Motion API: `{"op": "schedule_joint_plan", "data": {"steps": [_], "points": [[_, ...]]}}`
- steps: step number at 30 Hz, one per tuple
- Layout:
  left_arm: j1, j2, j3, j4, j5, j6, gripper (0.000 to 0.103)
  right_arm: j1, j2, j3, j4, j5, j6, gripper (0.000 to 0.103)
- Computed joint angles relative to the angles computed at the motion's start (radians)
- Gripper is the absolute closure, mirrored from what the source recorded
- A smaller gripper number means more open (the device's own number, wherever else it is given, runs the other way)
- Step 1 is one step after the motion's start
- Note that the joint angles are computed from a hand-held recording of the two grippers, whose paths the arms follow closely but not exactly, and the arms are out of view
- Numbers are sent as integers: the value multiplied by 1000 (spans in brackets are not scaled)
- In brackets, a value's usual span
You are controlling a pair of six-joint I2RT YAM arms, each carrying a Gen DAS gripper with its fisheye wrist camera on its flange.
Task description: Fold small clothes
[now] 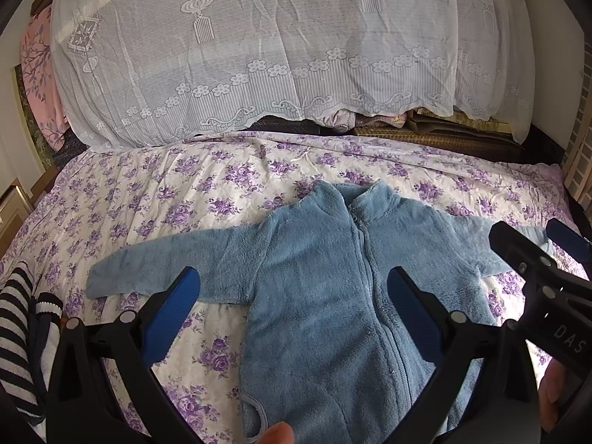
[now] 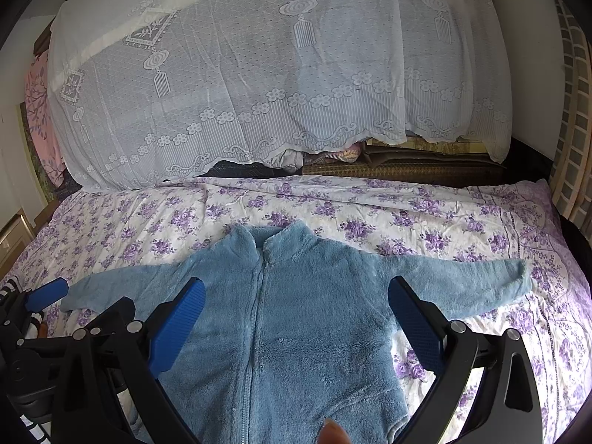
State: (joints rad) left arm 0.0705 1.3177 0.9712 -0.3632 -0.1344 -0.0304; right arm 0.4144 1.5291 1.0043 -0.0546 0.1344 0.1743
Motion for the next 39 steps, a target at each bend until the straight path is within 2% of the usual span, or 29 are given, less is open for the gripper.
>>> {"op": "schedule_joint_plan", "data": {"steps": [39], "points": [[-5,0,3,-6,-2,-7,5,3,-3,-2,2,8,0,4]]}}
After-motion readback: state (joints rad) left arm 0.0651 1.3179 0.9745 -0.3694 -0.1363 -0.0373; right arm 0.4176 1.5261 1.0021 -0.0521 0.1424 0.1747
